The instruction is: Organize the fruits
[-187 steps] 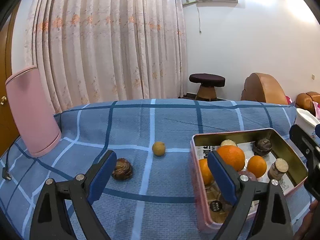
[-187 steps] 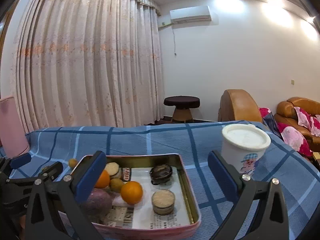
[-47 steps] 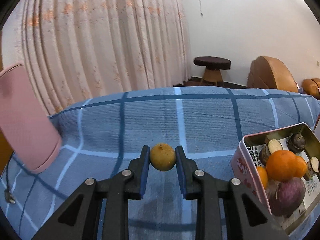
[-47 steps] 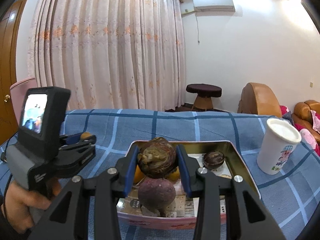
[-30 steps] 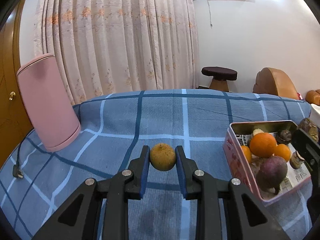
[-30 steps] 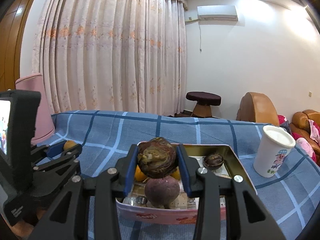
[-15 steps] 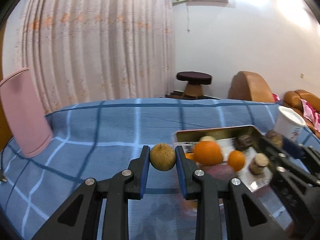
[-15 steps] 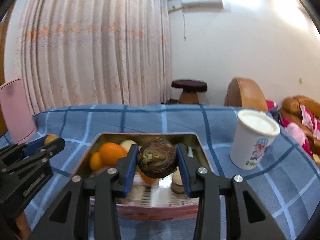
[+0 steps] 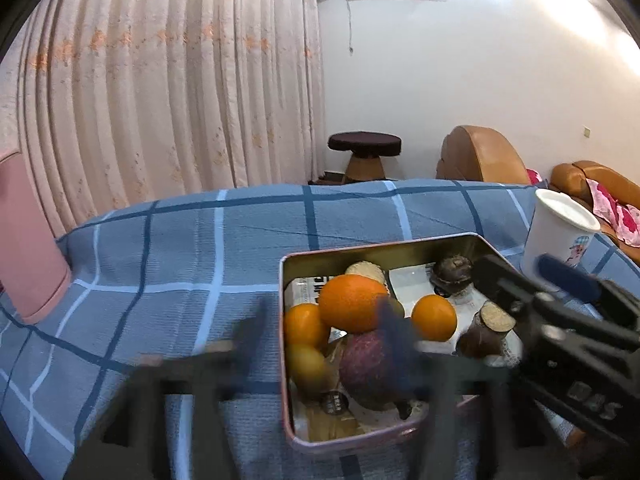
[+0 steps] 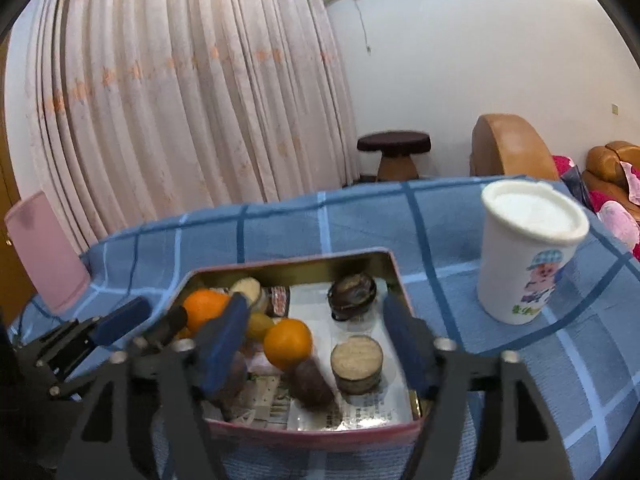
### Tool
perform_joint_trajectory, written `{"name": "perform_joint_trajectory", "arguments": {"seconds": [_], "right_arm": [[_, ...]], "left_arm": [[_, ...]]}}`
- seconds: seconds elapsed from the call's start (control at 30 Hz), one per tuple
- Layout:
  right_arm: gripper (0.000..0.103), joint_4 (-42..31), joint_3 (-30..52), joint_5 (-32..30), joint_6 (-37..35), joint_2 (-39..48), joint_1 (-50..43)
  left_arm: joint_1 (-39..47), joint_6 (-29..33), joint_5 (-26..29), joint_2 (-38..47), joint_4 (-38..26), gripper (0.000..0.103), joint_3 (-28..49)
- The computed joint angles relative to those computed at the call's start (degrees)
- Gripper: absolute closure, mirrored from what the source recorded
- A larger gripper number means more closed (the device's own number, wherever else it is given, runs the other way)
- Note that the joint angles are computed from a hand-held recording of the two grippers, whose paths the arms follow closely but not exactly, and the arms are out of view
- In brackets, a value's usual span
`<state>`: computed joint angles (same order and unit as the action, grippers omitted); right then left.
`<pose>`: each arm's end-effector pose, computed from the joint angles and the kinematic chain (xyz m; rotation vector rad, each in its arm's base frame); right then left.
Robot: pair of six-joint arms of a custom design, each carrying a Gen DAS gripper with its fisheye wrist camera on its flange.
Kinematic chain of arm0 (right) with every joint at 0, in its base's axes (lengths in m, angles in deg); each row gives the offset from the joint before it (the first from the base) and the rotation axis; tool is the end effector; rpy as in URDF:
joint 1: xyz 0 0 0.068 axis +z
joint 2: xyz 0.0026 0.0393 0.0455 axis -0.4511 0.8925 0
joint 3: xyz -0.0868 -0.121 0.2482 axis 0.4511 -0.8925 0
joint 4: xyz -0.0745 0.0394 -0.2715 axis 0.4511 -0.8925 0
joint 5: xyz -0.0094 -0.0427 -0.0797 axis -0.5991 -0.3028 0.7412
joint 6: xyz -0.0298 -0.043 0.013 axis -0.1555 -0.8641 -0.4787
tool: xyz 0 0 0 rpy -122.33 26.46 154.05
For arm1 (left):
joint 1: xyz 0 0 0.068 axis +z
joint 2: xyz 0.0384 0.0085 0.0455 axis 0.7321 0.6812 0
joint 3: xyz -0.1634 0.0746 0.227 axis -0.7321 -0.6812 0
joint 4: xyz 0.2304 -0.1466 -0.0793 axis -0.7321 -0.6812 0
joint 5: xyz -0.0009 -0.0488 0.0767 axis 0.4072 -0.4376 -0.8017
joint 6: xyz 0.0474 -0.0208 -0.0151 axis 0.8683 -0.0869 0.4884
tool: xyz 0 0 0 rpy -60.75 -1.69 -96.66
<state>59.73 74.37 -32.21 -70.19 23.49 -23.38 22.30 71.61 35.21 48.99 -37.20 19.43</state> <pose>0.2744 0.0088 0.1349 0.3879 1.9969 0.0143 0.3341 -0.1541 0.1334 0.5036 2.0425 -0.2299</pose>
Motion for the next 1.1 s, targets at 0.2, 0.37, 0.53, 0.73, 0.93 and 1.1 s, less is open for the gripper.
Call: {"name": "perform_joint_trajectory", "arguments": {"seconds": [0.2, 0.37, 0.53, 0.73, 0.93, 1.1], "right_arm": [[0.000, 8.9, -5.7, 12.6, -1.5, -4.3, 6.3], [0.000, 11.3, -8.0, 20.3, -2.2, -5.7, 11.3], [0.000, 17.6, -12.9, 29.8, -5.4, -8.7, 17.9], [0.000, 28.1, -19.2, 41.1, -9.0, -11.2, 26.5], [0.000, 31.4, -20.7, 45.7, -10.3, -11.9, 29.9], [0.000, 29.2, -20.7, 45.8, -9.1, -13.3, 29.5]], "left_arm": [[-0.9, 2.5, -4.3, -3.7, 12.4, 0.012, -8.9], [0.6, 1.4, -3.9, -6.7, 14.7, 0.012, -13.1], [1.4, 0.7, -3.4, -9.2, 18.0, 0.012, -17.5], [1.1, 1.2, -4.9, -11.9, 23.0, 0.012, -22.5], [-0.3, 2.2, -7.0, -13.0, 27.5, 0.012, -25.6], [-0.5, 2.0, -7.2, -13.6, 27.0, 0.012, -25.8]]}}
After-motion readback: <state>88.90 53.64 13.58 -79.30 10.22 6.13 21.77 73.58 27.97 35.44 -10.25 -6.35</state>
